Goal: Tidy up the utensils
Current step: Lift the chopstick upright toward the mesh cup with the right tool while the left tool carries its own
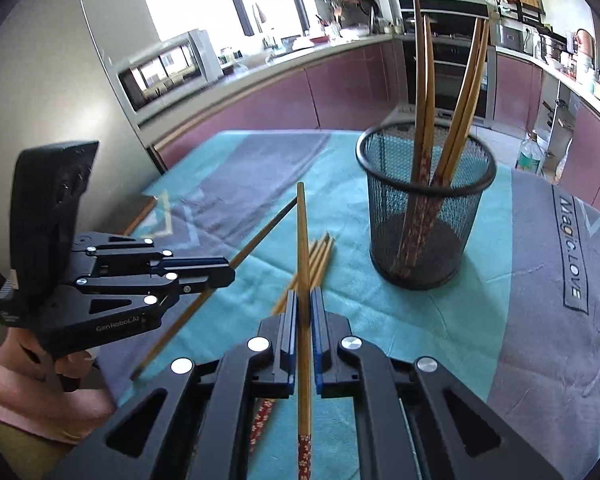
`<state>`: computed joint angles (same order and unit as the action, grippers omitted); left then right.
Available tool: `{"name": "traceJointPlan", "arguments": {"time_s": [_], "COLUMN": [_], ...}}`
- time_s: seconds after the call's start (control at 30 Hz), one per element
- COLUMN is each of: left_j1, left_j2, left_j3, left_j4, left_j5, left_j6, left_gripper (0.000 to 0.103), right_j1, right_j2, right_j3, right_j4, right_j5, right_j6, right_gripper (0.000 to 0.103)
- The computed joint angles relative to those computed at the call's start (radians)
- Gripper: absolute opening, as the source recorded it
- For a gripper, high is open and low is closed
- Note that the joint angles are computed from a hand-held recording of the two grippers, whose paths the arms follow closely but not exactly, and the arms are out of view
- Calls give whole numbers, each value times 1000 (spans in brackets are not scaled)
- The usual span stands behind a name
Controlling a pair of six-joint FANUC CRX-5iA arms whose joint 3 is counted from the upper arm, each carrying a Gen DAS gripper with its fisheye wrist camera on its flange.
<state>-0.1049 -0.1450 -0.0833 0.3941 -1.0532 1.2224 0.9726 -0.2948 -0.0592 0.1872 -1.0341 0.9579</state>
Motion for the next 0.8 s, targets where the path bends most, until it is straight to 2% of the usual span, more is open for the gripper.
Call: {"name": "traceJointPlan", "arguments": {"time_s": [0.17,0.4,0.6,0.8], "left_j1": [50,78,68,44], "left_j2": [-39,-67,-56,-18], "left_j3": [-39,-50,-15,58], "left_j4": [179,388,485,492], "left_j5": [11,27,61,130], "left_j6": [-114,-242,-281,-255], "left_gripper": [7,7,7,7], "right_j1": [2,21,-4,-46], "right_j2": [-54,-121,-135,-115], "right_j3": [-20,-71,-62,-3], "right_j4": [30,176,230,235], "right_j5": [79,188,226,224], "right_j6": [-25,-113,-115,-73], "right_gripper": [5,5,5,5]}}
